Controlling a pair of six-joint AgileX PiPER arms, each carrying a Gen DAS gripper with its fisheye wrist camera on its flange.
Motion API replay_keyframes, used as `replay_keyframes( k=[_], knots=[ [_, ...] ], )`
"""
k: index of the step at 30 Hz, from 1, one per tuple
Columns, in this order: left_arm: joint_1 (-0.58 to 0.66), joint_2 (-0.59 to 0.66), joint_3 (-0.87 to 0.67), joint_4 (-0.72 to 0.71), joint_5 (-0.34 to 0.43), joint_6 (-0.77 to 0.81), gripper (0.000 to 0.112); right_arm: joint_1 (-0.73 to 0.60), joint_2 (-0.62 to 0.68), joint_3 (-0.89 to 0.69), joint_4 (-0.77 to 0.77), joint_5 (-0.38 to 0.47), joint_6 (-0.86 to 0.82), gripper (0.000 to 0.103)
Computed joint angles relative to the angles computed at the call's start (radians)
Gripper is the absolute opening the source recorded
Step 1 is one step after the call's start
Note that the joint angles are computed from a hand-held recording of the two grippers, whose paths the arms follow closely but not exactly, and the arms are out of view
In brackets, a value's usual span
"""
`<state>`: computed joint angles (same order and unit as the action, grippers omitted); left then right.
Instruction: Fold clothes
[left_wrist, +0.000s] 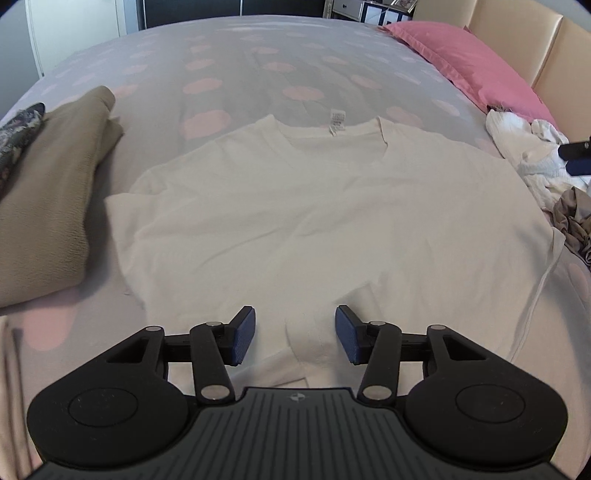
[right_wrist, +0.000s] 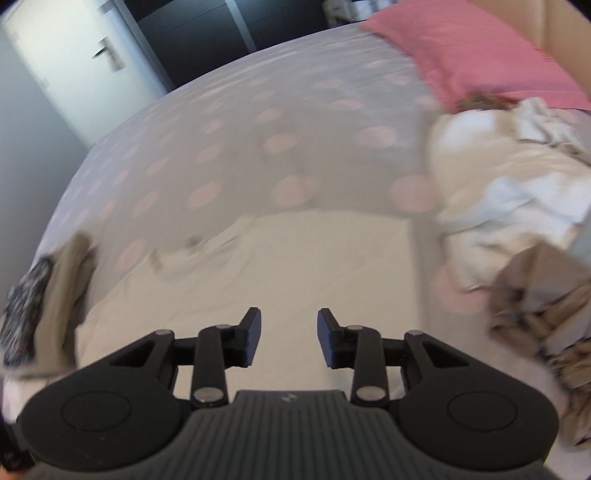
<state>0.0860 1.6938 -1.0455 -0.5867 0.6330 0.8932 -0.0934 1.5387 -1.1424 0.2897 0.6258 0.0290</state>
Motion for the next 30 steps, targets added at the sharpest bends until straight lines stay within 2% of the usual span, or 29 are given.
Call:
replay_keyframes(
  k=[2,8,11,15,20,21,22,26,30],
  knots=[
    [-0.002,0.010,0.001,-0.009,0.006,0.017,0.028,-0.039,0.048,-0.042,-0.062,-0.012,0.050,0.037],
    [0.016,-0.006,0.020,-0.067,0.028,0.093,0.005,-0.070,0.220,-0.164,-0.164,-0.025,0.147,0.037],
    [0.034,-0.033,0.019,-0.117,0.044,0.123,0.003,-0.061,0.290,-0.208,-0.191,-0.032,0.173,0.037],
    [0.063,-0.066,-0.025,-0.188,0.103,0.144,0.002,-0.038,0.353,-0.230,-0.229,-0.060,0.196,0.037],
    [0.093,-0.075,-0.113,-0.258,0.177,0.138,0.002,-0.057,0.399,-0.243,-0.150,-0.045,0.146,0.036],
    [0.091,-0.076,-0.128,-0.253,0.178,0.129,0.002,-0.062,0.407,-0.242,-0.128,-0.045,0.131,0.010],
    [0.088,-0.078,-0.141,-0.243,0.171,0.118,0.002,-0.068,0.415,-0.245,-0.115,-0.038,0.130,0.004],
    [0.111,-0.070,-0.178,-0.264,0.135,0.083,0.002,-0.064,0.397,-0.207,-0.188,-0.105,0.238,0.001],
    [0.106,-0.011,-0.216,-0.162,0.095,-0.025,0.000,-0.049,0.377,-0.189,-0.241,-0.151,0.297,0.001]
  ],
)
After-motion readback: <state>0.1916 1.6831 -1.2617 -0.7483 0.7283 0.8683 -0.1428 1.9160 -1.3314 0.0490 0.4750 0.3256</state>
